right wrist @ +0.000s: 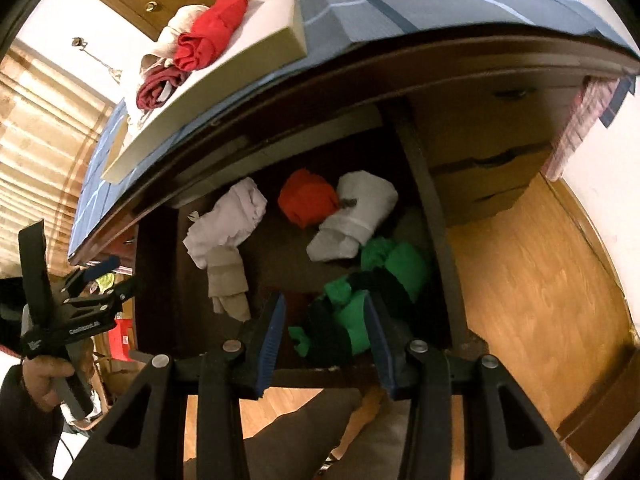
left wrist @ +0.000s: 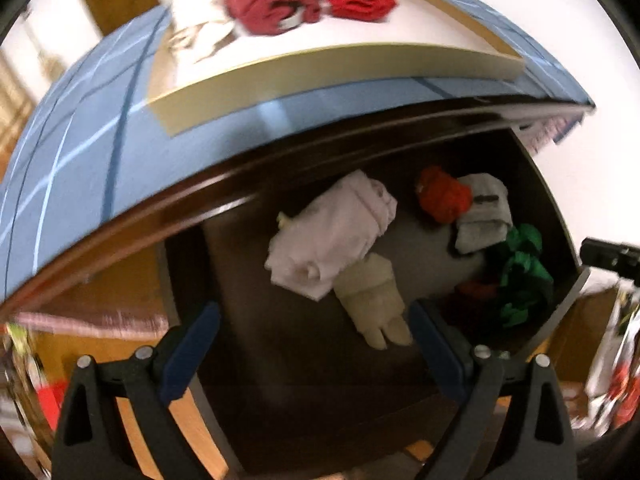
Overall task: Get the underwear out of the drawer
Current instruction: 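Move both open tools back down into the drawer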
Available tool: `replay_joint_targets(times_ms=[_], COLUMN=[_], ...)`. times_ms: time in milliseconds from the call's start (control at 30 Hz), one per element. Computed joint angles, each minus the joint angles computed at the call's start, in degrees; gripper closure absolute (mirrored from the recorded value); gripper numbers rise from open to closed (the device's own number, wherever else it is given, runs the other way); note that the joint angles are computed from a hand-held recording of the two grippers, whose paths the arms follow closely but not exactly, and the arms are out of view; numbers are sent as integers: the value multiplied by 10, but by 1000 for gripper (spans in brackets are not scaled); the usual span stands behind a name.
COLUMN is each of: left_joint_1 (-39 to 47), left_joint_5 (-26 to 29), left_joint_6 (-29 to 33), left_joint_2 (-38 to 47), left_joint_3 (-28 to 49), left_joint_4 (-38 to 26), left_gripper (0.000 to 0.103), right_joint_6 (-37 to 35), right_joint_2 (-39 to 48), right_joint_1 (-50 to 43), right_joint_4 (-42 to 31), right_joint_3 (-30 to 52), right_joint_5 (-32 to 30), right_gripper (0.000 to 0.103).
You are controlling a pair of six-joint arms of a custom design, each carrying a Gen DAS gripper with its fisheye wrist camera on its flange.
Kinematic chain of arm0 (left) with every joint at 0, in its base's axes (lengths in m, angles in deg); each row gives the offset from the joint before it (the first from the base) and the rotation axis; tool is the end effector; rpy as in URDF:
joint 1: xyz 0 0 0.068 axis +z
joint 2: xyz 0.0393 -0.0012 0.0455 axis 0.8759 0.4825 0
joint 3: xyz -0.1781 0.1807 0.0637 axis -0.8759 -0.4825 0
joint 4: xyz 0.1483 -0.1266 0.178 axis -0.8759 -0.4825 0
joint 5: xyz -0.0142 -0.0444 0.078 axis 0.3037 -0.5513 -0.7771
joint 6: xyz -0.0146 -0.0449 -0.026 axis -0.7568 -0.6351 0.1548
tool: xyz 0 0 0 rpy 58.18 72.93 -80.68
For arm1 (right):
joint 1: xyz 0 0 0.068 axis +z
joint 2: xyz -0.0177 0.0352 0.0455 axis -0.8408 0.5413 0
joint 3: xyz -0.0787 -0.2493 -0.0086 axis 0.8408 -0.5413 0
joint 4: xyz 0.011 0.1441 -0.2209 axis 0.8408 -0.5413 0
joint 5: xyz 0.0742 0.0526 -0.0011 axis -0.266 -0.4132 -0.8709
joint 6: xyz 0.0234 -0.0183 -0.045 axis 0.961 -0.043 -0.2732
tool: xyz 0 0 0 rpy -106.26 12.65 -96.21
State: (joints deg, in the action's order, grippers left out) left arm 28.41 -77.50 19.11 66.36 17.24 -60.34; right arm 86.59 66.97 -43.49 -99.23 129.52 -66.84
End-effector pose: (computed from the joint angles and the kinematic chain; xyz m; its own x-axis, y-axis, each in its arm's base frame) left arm 0.2285 -0.1457 0.2381 -0.8311 0.4432 -0.3358 0.4697 0.8828 0.0027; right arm 0.2046 0.0567 0.2536 -0.9035 0.3577 -0.2360 0.2570 0.8929 0.3696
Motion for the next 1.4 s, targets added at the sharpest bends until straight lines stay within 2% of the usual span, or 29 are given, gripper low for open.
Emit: replay_joint_targets(times_ms=[200,300,467,600,700,933,1033,1167,1400], left_joint_1=[10,20,11,-23,-37,-40,-45,-50,-52], left_joint_5=[14,48,97,88,97,87,73,53,51], left_joint_6=[22,27,-6,7,14,-21,-31,-45,-56], left_joint_2=[39,49,88,141,195,254,273,292,314], left_joint_3=[3,9,27,49,73,95,102,107,122], left_joint_4=[23,11,-3,-9,-25,-27,-28,-29,-28], left_gripper=[9,9,10,11,22,22,22,22,21], right_joint_6=[9,15,25,18,14,21,36,71,105], right_joint_2=[-6,2,10,5,6,30,55,95,171], right_joint_1=[12,11,19,15,6,-17,-12,-9,16], right_joint_4=[-3,1,8,-4,-12,-12,-11,8,34], right_joint_3=[-5,-12,-20,-22,-25,-29,-20,-17,-3], right_joint_5=[8,-6,-10,-15,-23,-51,-33,-37,-16], right_gripper=[59,59,59,59,59,59,59,59,58])
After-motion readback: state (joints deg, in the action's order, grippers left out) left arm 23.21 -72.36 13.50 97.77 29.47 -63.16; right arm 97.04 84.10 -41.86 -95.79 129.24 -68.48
